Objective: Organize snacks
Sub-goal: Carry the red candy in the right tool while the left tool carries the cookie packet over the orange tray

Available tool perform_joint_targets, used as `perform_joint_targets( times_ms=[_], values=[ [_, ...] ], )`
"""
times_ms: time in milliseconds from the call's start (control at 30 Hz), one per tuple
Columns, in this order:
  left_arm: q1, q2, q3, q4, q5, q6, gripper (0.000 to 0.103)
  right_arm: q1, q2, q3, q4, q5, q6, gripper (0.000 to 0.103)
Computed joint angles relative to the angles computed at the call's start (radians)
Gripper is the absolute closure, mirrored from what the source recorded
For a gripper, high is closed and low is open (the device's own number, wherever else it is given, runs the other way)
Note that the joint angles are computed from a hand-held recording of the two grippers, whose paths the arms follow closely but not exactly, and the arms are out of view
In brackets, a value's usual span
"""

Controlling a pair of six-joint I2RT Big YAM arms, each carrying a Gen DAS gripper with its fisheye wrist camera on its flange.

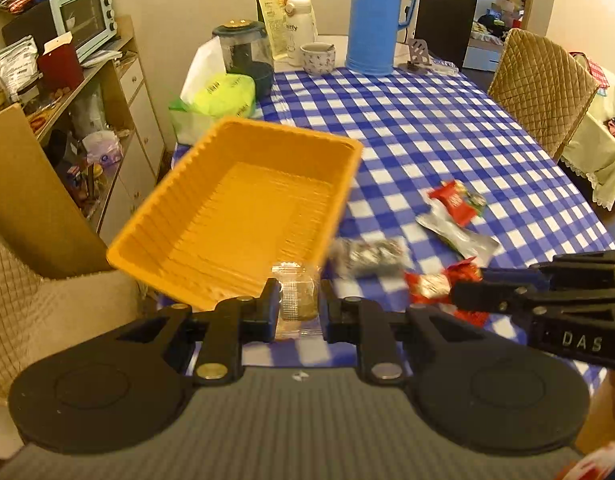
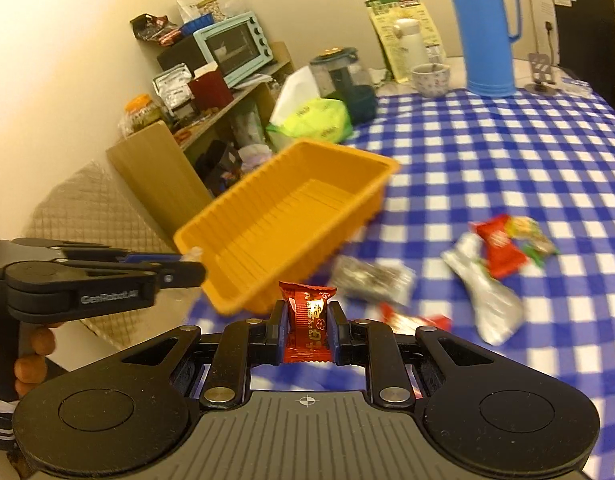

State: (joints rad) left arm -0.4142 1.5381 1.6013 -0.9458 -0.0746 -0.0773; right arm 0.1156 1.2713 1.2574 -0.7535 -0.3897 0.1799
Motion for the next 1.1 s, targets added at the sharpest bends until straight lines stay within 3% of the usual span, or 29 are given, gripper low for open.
perform_joint_targets(
  times_ms=[200,400,967,1100],
  values=[
    [0.106,0.073,0.083,-0.015,0.096,0.111,0.085,0.11,0.13,0.127,0.03,0.096,0.099,0.082],
    [0.173,0.155,0.166,-0.044,0.165,0.176,0.085,0.161,0.237,0.239,0.022,0.165,0.145,0.082],
    [0.223,0.298,0.302,-0.104,0.234,0.254,0.084,0.186,0.377,0.378,-0.033,0.232,0.193,0.082],
    [0.225,0.311,0.315,-0.115,0.242,0.265,0.079,0.185,0.383,0.385,-0.039,0.241,0.202,0.082]
  ],
)
